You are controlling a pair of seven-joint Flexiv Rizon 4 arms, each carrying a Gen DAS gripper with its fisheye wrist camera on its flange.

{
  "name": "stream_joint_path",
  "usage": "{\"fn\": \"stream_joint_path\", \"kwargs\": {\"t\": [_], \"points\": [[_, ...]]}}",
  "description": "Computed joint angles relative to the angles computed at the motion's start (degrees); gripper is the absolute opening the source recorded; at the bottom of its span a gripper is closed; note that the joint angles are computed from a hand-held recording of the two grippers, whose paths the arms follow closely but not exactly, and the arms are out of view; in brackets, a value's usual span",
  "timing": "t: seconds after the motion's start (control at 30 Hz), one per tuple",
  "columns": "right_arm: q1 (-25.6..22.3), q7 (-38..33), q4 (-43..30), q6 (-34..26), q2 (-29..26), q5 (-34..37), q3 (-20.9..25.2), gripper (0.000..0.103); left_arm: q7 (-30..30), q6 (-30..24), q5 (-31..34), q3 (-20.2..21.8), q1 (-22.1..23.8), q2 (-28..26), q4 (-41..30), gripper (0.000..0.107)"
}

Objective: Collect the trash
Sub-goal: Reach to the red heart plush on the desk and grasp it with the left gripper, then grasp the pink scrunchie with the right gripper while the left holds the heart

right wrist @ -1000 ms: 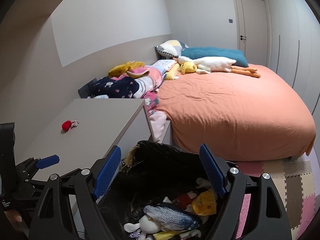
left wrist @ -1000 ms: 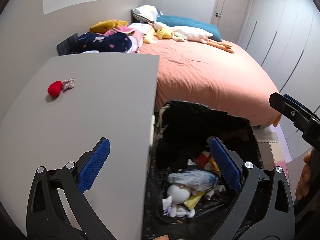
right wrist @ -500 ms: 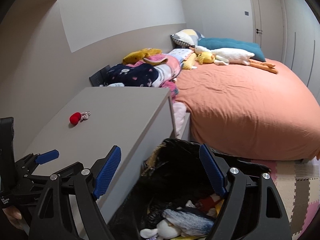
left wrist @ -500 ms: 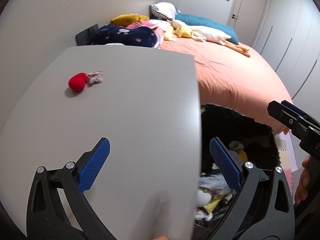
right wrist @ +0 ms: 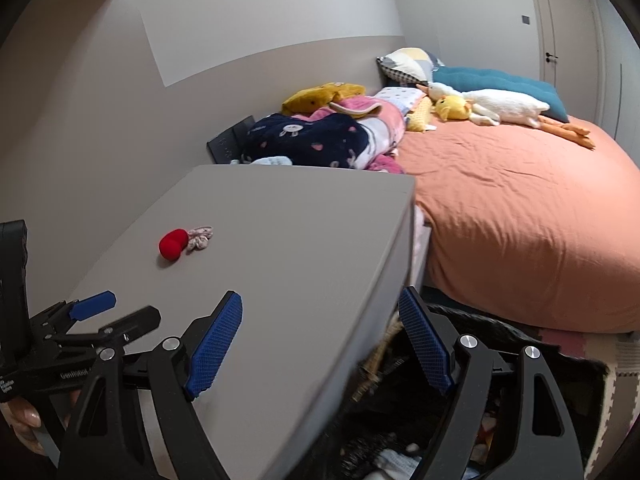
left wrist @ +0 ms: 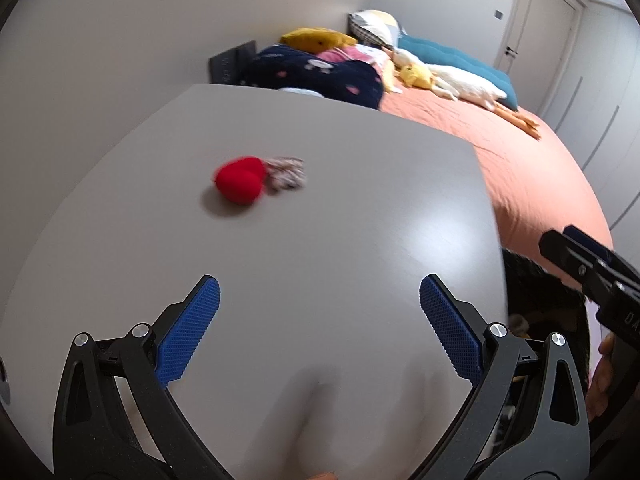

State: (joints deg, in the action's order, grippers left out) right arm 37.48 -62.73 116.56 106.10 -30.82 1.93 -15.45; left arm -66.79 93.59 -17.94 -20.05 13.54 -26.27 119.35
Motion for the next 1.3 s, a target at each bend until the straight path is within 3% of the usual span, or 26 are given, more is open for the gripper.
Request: {"fn": "stream_joint_path", "kwargs": {"t": [0.1, 0.2, 0.43, 0.63, 0.83, 1.0, 1.1, 1.2, 1.3], "points": [[-1.12, 0.87, -2.55, -1.01, -1.43, -0.71, 1.21, 0.081, -0.74, -0.15, 0.41, 4.06, -2.36, -1.46, -2.88, 0.097], [-1.82, 1.77, -4.56, -1.88, -2.7, -1.75, 1.77, 0.081, -0.66, -1.06, 0.5, 5.57, -2.86, -3.4, -5.79, 0.096], [-3.58, 4.01, -8.45, -3.69, -5.57, -4.54, 2.99, 0.081, -0.75, -5.35, 0.62, 11.16, -6.45, -7.89, -13.22, 0.087], [-5.2, 5.57, -11.71, -5.16, -7.63, -7.06, 4.21, 0.081, -0.16, -7.02, 0.57, 12.6, -7.26, -10.13, -17.02, 0.086], [-4.96, 6.99, -14.37, -6.77, -9.02, -9.38, 3.55, 0.081, 0.71, -9.47, 0.19, 12.87, -6.98, -12.14, -20.32, 0.072], [-5.58, 7.89, -16.52, -7.73, -10.07, -11.19, 4.28, 0.081, 1.21, -10.67, 0.79, 14.31, -7.92, -13.55, -22.69, 0.067], [-6.13, 8.24, -18.02, -8.76, -10.71, -12.41, 5.08, 0.081, 1.47, -11.54, 1.12, 14.99, -8.31, -14.25, -23.85, 0.06], [-6.75, 8.59, -18.96, -9.62, -11.05, -13.52, 6.09, 0.081, 1.22, -12.63, 1.34, 15.89, -8.65, -14.86, -24.79, 0.045], [-7.29, 8.88, -19.94, -10.34, -11.47, -14.55, 6.98, 0.081, 0.55, -12.01, 1.53, 16.62, -8.81, -15.02, -24.83, 0.042]]}}
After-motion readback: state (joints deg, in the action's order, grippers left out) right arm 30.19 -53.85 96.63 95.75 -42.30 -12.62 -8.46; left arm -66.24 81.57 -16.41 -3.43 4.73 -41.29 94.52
